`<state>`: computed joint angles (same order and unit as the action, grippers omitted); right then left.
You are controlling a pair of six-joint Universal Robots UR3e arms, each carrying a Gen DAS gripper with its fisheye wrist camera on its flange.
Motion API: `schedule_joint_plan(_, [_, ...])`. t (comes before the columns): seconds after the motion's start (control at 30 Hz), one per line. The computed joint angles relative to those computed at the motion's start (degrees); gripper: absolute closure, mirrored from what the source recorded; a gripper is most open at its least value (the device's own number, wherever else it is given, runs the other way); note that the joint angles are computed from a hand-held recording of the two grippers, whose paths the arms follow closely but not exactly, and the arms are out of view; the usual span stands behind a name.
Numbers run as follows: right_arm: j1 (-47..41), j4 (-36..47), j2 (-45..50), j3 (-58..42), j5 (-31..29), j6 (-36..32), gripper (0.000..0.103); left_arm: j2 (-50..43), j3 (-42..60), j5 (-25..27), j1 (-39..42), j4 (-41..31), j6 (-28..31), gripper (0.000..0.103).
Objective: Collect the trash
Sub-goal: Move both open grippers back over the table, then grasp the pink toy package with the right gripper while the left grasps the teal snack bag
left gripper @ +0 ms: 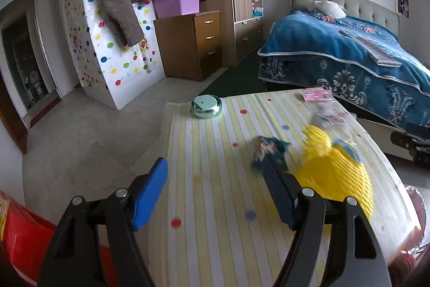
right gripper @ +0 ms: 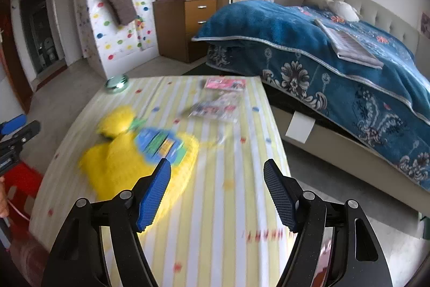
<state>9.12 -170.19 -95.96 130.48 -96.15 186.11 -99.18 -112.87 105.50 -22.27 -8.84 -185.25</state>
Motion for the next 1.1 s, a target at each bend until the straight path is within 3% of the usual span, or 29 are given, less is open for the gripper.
schedule_joint_plan(0.1, [-1.6, -1.7, 6.1, -4.2, 0.3, -0.5, 0.032, -6.1, 6.1, -0.2, 0.9, -0.8, 0.8, 0.032])
schedule_joint_plan(0.17, [-4.8, -1.2, 12.1, -9.3, 4.3, -2.5, 0.032, -10.1, 10.5, -0.7, 1.3, -1.7, 0.2, 0.032])
schedule_joint_plan(0.2, [-4.4, -1.5, 14.0, -10.9, 2.5, -1.3, 0.032, -11.9, 12.3, -1.1, 1.5, -1.9, -0.1, 0.032])
schedule_joint_plan(0.23, [-6.2, -0.3, 18.2, -14.9, 5.5, -2.5, 0.032, -14.6, 15.2, -1.0, 1.3, -2.5, -0.7, 0.032])
schedule_joint_plan(0.37, [-8.2, 2.4, 26.1, -23.6, 7.5, -2.1, 0.031, -20.7, 20.7, -1.2, 1.1, -3.2, -1.9, 0.032])
schedule_joint_plan(0.47, [-8.7, 5.2, 32.7, -30.7, 8.1, -1.7, 0.023, -22.6, 21.6, -1.7, 1.3, -3.1, -2.8, 0.032])
schedule_joint_plan(0.67, [-6.4, 7.6, 38.8, -37.2, 5.9, -2.3, 0.02, -20.7, 17.1, -3.3, 2.6, 0.0, -5.1, 0.032])
schedule_joint_plan(0.77, [-5.0, 5.4, 37.5, -34.7, 4.9, -2.6, 0.04, -19.7, 14.6, -3.8, 3.0, 1.5, -6.1, 0.032])
schedule_joint_plan(0.83, [-4.9, 5.2, 35.5, -32.6, 6.2, -2.1, 0.076, -19.4, 13.6, -3.7, 2.9, 1.9, -6.2, 0.032])
schedule_joint_plan(0.87, [-5.0, 4.7, 35.2, -31.9, 6.8, -1.6, 0.086, -19.4, 13.2, -3.6, 2.7, 2.0, -6.0, 0.032])
schedule_joint_plan(0.9, [-5.2, 4.2, 34.5, -31.0, 7.7, -1.1, 0.102, -19.4, 12.9, -3.3, 2.5, 2.2, -5.7, 0.032])
schedule_joint_plan(1.1, [-5.5, 3.2, 27.9, -26.2, 10.9, -0.5, 0.103, -19.8, 11.8, -3.7, 2.2, 4.2, -4.2, 0.032])
